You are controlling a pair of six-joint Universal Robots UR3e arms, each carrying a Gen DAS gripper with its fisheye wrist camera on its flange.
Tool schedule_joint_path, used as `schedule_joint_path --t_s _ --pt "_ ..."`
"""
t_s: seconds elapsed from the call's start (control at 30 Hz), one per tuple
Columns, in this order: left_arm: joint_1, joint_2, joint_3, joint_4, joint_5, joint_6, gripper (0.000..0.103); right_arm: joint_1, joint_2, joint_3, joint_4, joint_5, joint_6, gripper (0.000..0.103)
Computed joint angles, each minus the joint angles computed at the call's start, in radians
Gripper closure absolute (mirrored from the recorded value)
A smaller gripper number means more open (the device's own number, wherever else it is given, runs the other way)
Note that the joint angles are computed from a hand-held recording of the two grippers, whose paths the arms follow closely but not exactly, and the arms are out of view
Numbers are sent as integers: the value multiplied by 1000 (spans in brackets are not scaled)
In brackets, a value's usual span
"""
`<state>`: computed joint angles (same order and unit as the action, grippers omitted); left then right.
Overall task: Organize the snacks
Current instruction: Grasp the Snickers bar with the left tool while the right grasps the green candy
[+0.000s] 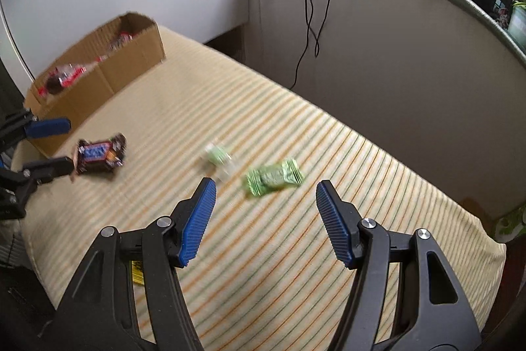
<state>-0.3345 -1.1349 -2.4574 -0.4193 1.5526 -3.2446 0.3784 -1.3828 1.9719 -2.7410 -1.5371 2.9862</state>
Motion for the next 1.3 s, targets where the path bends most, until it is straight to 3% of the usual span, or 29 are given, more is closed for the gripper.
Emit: schedule_joint_path --t_s 0.23,0.6,0.97,1.17,1.3 --pt "-14 -93 35 13 19 4 49 -3 109 -45 -27 -20 -40 37" --pt "-43 -214 96 21 60 19 49 -50 186 -94 -45 45 -75 37" --pt "2 -242 63 65 11 21 49 -52 210 -98 -70 74 -88 37" --pt "4 -248 58 77 -10 25 61 -63 191 -74 -68 89 -98 40" --pt "2 -247 54 85 -17 19 67 -64 189 -79 -59 95 -96 52"
